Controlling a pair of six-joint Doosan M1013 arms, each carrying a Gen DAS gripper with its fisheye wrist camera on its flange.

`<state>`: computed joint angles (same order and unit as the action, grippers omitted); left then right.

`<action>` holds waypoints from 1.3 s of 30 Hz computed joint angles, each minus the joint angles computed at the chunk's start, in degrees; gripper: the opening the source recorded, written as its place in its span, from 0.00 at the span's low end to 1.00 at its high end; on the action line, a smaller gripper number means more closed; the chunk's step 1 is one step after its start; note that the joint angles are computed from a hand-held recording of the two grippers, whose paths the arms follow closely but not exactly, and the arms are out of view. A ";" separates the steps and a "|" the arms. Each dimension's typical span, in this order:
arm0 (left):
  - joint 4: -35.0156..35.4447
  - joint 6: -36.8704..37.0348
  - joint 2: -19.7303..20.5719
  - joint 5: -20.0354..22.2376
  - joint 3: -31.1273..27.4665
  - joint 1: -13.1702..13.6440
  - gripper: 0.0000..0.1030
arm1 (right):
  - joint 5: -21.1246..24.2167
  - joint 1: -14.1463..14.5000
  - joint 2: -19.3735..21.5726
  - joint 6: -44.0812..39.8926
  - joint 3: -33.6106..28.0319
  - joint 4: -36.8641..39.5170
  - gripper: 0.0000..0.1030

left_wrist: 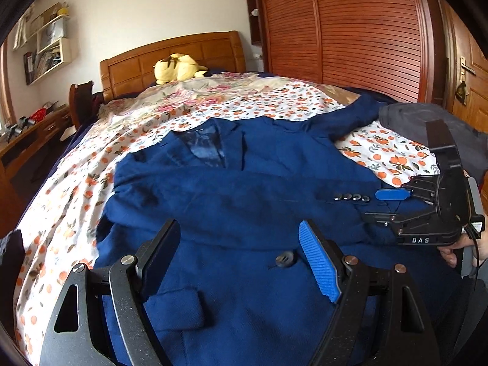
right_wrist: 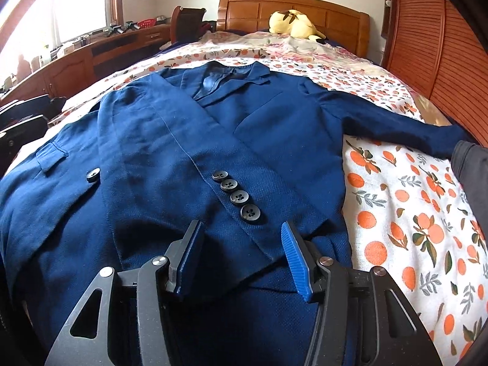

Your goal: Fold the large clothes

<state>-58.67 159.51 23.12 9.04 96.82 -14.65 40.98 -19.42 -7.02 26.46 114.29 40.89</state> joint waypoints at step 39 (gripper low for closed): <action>-20.28 19.03 6.02 5.37 -5.37 0.05 0.78 | -1.71 -2.41 10.00 16.74 -14.71 -7.29 0.66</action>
